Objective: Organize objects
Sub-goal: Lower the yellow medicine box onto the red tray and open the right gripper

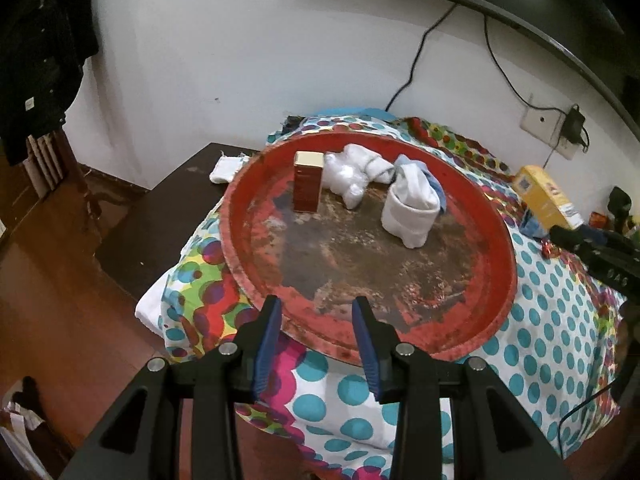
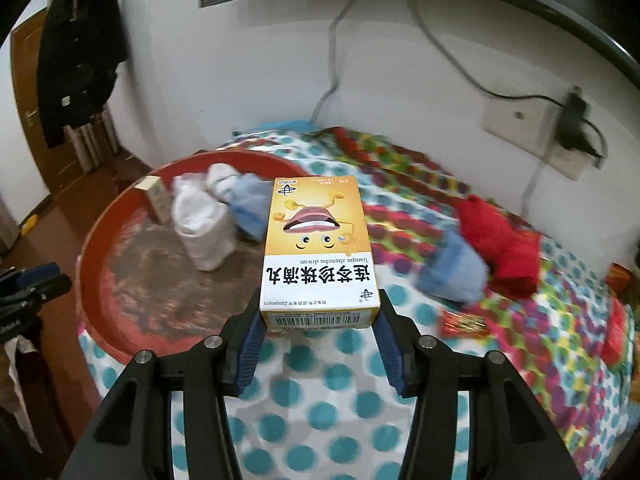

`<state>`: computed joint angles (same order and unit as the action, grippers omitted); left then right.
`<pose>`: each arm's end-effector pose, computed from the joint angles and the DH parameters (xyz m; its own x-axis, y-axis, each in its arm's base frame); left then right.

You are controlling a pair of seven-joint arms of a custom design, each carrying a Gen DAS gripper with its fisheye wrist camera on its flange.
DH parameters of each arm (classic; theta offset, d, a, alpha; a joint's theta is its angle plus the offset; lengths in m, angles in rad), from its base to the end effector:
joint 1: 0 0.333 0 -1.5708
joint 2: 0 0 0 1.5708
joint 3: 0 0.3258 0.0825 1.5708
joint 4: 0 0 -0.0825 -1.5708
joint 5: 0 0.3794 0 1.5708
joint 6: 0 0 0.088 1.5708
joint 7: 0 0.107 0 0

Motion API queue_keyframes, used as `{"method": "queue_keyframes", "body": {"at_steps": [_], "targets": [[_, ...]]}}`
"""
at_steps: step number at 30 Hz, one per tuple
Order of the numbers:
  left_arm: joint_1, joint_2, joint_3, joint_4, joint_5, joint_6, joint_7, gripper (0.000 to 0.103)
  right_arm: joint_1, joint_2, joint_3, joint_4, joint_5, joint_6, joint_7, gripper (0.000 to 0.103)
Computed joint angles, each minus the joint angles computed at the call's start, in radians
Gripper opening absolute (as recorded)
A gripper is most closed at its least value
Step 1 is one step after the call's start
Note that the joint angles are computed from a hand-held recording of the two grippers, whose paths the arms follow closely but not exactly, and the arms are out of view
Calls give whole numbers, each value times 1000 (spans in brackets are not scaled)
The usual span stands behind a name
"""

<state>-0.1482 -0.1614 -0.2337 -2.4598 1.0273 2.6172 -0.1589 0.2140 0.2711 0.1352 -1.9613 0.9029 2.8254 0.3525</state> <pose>0.4355 -0.1966 0.3921 0.4586 -0.8855 0.0749 -0.6494 -0.3915 -0.6519 0.6144 0.1756 0.4022 0.6883 -0.7254 0.0106 -0.5210 -0.5044 -0.6886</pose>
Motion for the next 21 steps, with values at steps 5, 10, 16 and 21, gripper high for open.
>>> {"method": "queue_keyframes", "body": {"at_steps": [5, 10, 16, 21], "targets": [[4, -8, 2, -7, 6, 1, -10, 37, 64, 54, -15, 52, -110, -2, 125, 49], [14, -17, 4, -20, 32, 26, -38, 37, 115, 124, -38, 116, -252, -12, 275, 49], [17, -15, 4, -22, 38, 27, -42, 37, 116, 162, 0, 144, -284, -20, 307, 49], [21, -9, 6, -23, 38, 39, -44, 37, 121, 180, 20, 161, -284, -30, 305, 49]]}}
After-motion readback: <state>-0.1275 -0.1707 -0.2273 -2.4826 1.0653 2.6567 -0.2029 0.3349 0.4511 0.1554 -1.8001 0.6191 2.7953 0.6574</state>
